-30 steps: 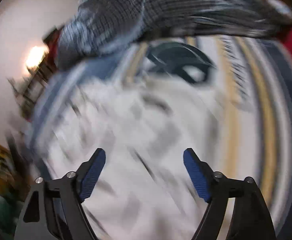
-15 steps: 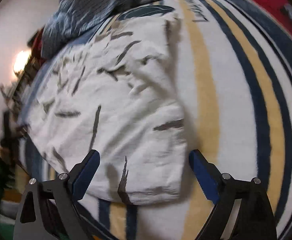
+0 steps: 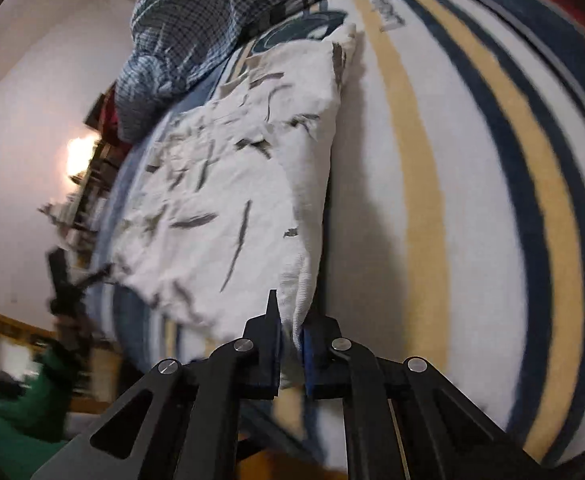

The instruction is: Fold clothes

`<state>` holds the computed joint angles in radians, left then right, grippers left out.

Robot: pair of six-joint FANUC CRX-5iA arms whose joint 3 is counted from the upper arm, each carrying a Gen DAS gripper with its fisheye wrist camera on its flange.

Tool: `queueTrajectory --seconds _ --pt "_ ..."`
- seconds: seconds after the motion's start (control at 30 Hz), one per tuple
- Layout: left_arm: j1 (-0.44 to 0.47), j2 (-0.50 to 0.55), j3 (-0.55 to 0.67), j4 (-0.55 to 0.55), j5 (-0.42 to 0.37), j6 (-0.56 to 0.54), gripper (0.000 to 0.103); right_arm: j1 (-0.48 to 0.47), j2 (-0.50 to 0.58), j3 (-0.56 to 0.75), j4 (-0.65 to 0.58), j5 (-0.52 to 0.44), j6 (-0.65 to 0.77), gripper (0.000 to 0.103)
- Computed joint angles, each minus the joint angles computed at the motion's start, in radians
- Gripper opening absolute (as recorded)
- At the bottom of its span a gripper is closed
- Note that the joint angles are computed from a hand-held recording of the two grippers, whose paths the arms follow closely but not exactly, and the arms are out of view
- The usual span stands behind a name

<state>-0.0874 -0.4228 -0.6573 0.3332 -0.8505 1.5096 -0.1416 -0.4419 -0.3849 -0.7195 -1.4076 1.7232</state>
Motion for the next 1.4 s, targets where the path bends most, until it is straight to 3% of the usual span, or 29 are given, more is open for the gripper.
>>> queueTrajectory --seconds 0.07,0.13,0.23,0.37,0.4,0.43,0.47,0.53,0.63,0.7,0.77,0.8,0.9,1.0,1.07,1.13,1.2,1.3,1.33,1.37,1.4 --pt "0.040 -0.062 -0.050 0.058 -0.038 0.005 0.003 -0.048 0.000 0.010 -0.031 -0.074 0.019 0.009" --pt "0.075 -0.098 -0.063 0.061 -0.082 0.062 0.001 -0.043 -0.003 0.018 -0.004 -0.085 -0.002 0.009" --pt "0.036 -0.036 0.034 -0.094 -0.137 0.147 0.002 -0.008 0.030 0.048 0.057 -0.064 -0.007 0.009" --pt "-0.027 0.079 0.210 -0.302 -0.190 0.245 0.005 0.205 0.064 0.062 0.272 -0.016 -0.068 0.012" --pt "-0.065 0.111 0.275 -0.390 -0.212 0.266 0.005 0.240 0.078 0.068 0.315 -0.026 -0.084 0.020" --pt "-0.084 0.153 0.333 -0.430 -0.217 0.251 0.016 0.273 0.092 0.075 0.356 -0.038 -0.098 0.029" --pt "-0.088 0.198 0.386 -0.440 -0.213 0.217 0.034 0.278 0.105 0.088 0.374 -0.050 -0.096 0.032" --pt "-0.093 0.289 0.487 -0.445 -0.203 0.140 0.061 0.233 0.146 0.146 0.367 -0.061 -0.089 0.037" --pt "-0.101 0.462 0.652 -0.417 -0.185 0.038 0.062 0.140 0.239 0.273 0.287 -0.067 -0.045 0.039" --pt "-0.074 0.599 0.757 -0.298 -0.176 -0.070 0.062 0.140 0.289 0.334 0.268 0.001 0.006 0.040" --pt "-0.070 0.723 0.866 -0.228 -0.200 -0.129 0.065 0.169 0.371 0.402 0.246 0.081 0.087 0.048" --pt "-0.081 0.782 0.930 -0.233 -0.220 -0.149 0.065 0.181 0.435 0.448 0.233 0.083 0.097 0.055" --pt "-0.117 0.921 1.096 -0.295 -0.272 -0.237 0.065 0.218 0.621 0.594 0.213 0.076 0.127 0.055" --pt "-0.114 1.005 1.188 -0.257 -0.309 -0.351 0.064 0.265 0.735 0.667 0.253 0.085 0.153 0.055" --pt "-0.111 1.054 1.241 -0.217 -0.342 -0.418 0.064 0.240 0.801 0.727 0.192 0.030 0.174 0.057" --pt "-0.116 1.105 1.307 -0.205 -0.383 -0.477 0.064 0.220 0.825 0.753 0.151 0.009 0.216 0.065" --pt "-0.118 1.142 1.355 -0.185 -0.412 -0.515 0.063 0.215 0.833 0.773 0.132 -0.016 0.246 0.067" --pt "-0.098 1.184 1.382 -0.026 -0.488 -0.622 0.063 0.226 0.849 0.797 0.139 -0.055 0.282 0.067" --pt "-0.100 1.192 1.386 0.001 -0.516 -0.660 0.058 0.228 0.854 0.804 0.144 -0.062 0.293 0.067" --pt "-0.103 1.201 1.391 0.028 -0.546 -0.695 0.047 0.228 0.860 0.812 0.143 -0.067 0.298 0.067" --pt "-0.110 1.191 1.375 0.022 -0.540 -0.721 0.045 0.228 0.866 0.819 0.142 -0.072 0.303 0.065"
